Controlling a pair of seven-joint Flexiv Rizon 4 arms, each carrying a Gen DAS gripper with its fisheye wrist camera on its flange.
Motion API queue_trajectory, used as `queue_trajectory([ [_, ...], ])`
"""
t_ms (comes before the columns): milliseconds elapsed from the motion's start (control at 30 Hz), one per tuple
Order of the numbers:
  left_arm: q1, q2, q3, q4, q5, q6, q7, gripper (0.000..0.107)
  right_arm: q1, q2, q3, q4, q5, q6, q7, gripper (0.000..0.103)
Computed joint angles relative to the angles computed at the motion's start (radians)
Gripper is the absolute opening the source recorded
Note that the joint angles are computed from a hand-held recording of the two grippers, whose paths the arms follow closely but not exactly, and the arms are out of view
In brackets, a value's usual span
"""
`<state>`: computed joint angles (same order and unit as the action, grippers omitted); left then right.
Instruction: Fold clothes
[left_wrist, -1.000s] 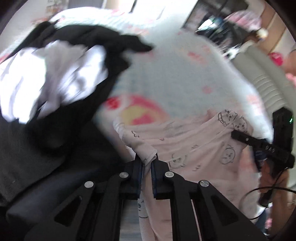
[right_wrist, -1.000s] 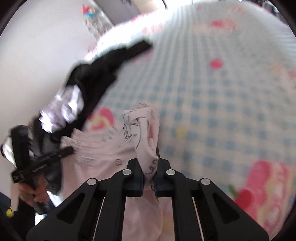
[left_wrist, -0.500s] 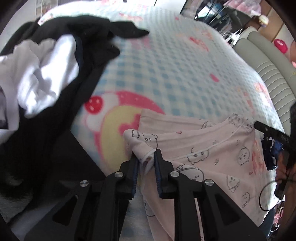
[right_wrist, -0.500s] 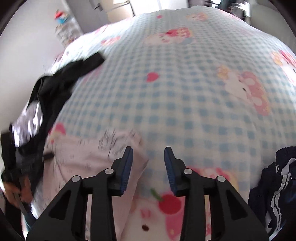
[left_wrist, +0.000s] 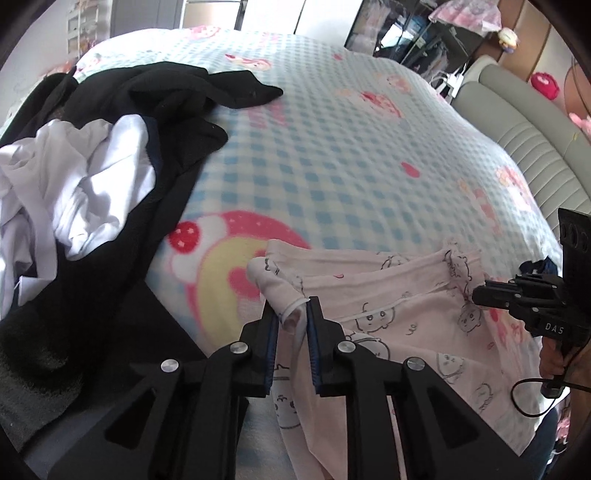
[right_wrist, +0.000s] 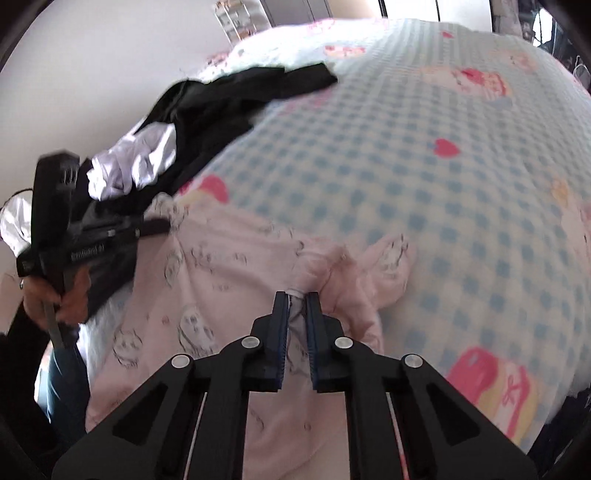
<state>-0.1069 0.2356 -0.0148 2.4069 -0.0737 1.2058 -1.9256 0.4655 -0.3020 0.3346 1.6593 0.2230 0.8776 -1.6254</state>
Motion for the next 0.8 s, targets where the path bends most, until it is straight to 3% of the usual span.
queue_trajectory([
  [167, 0.008, -0.016, -0.005, -0.016, 0.019, 0.020, -0.007, 0.010, 0.034, -0.015, -0.077, 0.045, -0.139, 0.050, 0.208, 0.004],
  [333, -0.003, -0.036, 0.011, -0.054, -0.015, 0.032, 0.056, 0.009, 0.050, 0.012, -0.143, 0.110, -0.366, 0.098, 0.428, 0.004],
  [367, -0.013, -0.046, 0.018, -0.055, -0.043, 0.034, 0.080, 0.010, 0.036, 0.010, -0.132, 0.103, -0.360, 0.092, 0.431, 0.004],
  [433, -0.033, -0.071, 0.034, -0.055, -0.117, 0.016, 0.134, 0.011, -0.025, -0.007, -0.075, 0.061, -0.227, 0.081, 0.368, 0.009],
  [467, -0.017, -0.076, 0.024, -0.057, -0.095, -0.004, 0.104, 0.011, -0.052, -0.015, -0.051, 0.039, -0.161, 0.072, 0.336, 0.027],
  [533, -0.023, -0.082, 0.030, -0.038, -0.120, 0.018, 0.127, 0.011, -0.089, -0.030, -0.023, 0.000, -0.054, 0.054, 0.290, 0.042],
  [600, -0.052, -0.081, 0.047, -0.012, -0.205, 0.048, 0.195, 0.012, -0.087, -0.042, -0.024, -0.021, -0.041, 0.050, 0.268, 0.042],
  [700, -0.115, -0.081, 0.079, 0.013, -0.416, 0.042, 0.351, 0.035, -0.089, -0.069, -0.001, -0.067, 0.011, 0.049, 0.200, 0.066],
  [733, -0.105, -0.078, 0.067, 0.023, -0.416, 0.067, 0.347, 0.031, -0.089, -0.079, 0.008, -0.083, 0.030, 0.049, 0.177, 0.070],
  [767, -0.080, -0.076, 0.054, 0.021, -0.365, 0.070, 0.315, 0.022, -0.088, -0.090, 0.013, -0.099, 0.043, 0.044, 0.158, 0.067],
  [800, -0.058, -0.073, 0.043, 0.018, -0.314, 0.072, 0.284, 0.008, -0.078, -0.099, 0.008, -0.106, 0.036, 0.038, 0.154, 0.055],
])
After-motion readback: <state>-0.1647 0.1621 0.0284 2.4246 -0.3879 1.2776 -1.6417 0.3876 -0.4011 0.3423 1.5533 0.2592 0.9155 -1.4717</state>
